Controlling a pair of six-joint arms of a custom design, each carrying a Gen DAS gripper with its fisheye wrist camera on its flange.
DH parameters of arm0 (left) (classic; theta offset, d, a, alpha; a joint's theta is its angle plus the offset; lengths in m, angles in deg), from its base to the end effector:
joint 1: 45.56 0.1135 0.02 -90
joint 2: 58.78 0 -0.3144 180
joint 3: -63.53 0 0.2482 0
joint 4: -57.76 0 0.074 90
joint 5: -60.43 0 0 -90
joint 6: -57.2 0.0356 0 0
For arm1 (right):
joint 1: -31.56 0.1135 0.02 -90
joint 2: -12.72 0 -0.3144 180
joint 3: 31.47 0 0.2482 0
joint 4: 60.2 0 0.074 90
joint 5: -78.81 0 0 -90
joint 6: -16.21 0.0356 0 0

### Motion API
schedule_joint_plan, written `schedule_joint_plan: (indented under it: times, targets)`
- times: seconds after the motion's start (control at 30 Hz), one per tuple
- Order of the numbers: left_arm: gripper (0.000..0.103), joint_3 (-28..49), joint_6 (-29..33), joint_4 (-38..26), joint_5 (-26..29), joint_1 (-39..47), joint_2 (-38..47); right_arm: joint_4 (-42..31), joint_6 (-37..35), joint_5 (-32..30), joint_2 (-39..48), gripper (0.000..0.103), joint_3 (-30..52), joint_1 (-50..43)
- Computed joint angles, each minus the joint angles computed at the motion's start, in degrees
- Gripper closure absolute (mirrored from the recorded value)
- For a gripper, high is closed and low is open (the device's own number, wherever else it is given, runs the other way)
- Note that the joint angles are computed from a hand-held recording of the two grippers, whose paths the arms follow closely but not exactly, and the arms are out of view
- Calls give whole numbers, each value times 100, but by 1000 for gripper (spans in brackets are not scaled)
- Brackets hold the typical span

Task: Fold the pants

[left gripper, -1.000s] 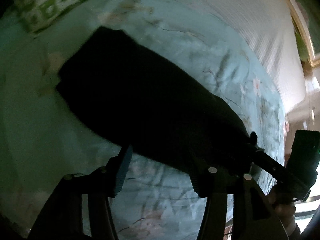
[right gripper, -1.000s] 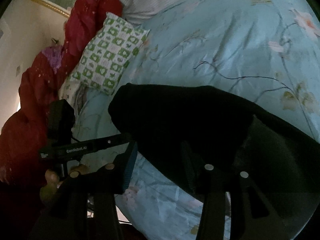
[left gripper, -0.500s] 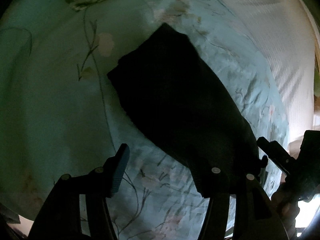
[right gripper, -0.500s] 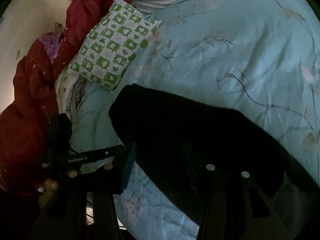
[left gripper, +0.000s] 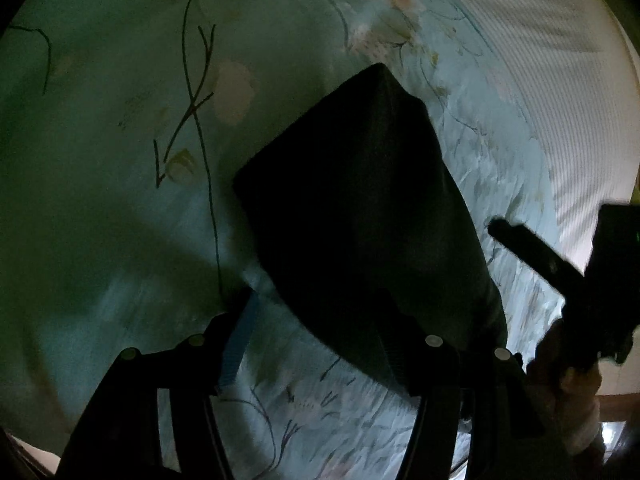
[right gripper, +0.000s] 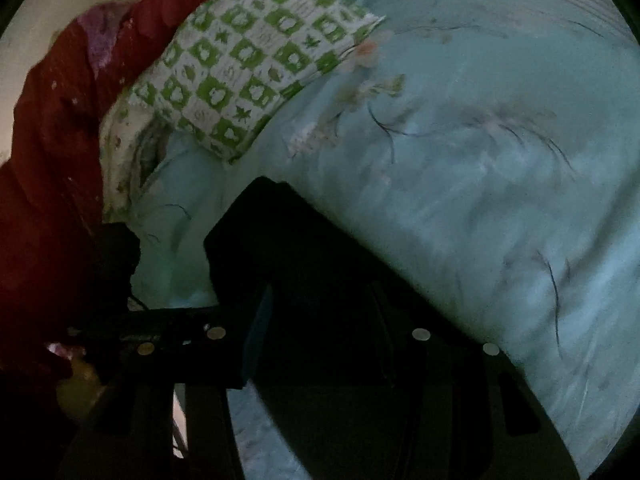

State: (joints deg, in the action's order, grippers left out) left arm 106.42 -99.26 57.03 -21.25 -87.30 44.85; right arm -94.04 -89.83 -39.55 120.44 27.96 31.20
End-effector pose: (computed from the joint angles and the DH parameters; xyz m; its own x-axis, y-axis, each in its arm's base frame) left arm 0.1962 -0.1820 0.1066 -0.9130 -0.4011 -0.0742 -0.3173 0.8127 -0.4886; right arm 0.2954 0.0151 0.1234 -0.9356 -0.2373 -0.2616 -0.3309 0.8478 0.4144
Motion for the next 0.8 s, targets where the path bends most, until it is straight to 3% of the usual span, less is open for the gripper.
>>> schedule_joint_plan:
  times: [0.23, 0.37, 0.4, 0.43, 0.47, 0.53, 0.6, 0.8]
  targets:
    - [42, -44, -180, 392, -43, 43, 151, -643, -435, 5, 1131, 54, 1227, 597]
    - [47, 138, -97, 238, -218, -27, 242, -811, -539, 106, 1610, 54, 1650, 887]
    - [49, 197, -56, 150, -268, -31, 238, -809, -537, 96, 1676, 54, 1701, 921]
    - [60, 262, 18, 32, -337, -26, 241, -790, -525, 86, 1735, 54, 1737, 957]
    - [71, 378, 64, -124, -456, -59, 277, -767, -528, 70, 1770, 59, 1750, 991]
    - [82, 179, 224, 96, -359, 110, 229, -730, -524, 140, 1784, 70, 1744, 1055]
    - [85, 174, 238, 151, -349, 108, 210, -627, -537, 178, 1704, 77, 1642, 1071]
    - [91, 344, 426, -228, -527, -42, -70, -405, -505, -132, 1429, 82, 1346, 844]
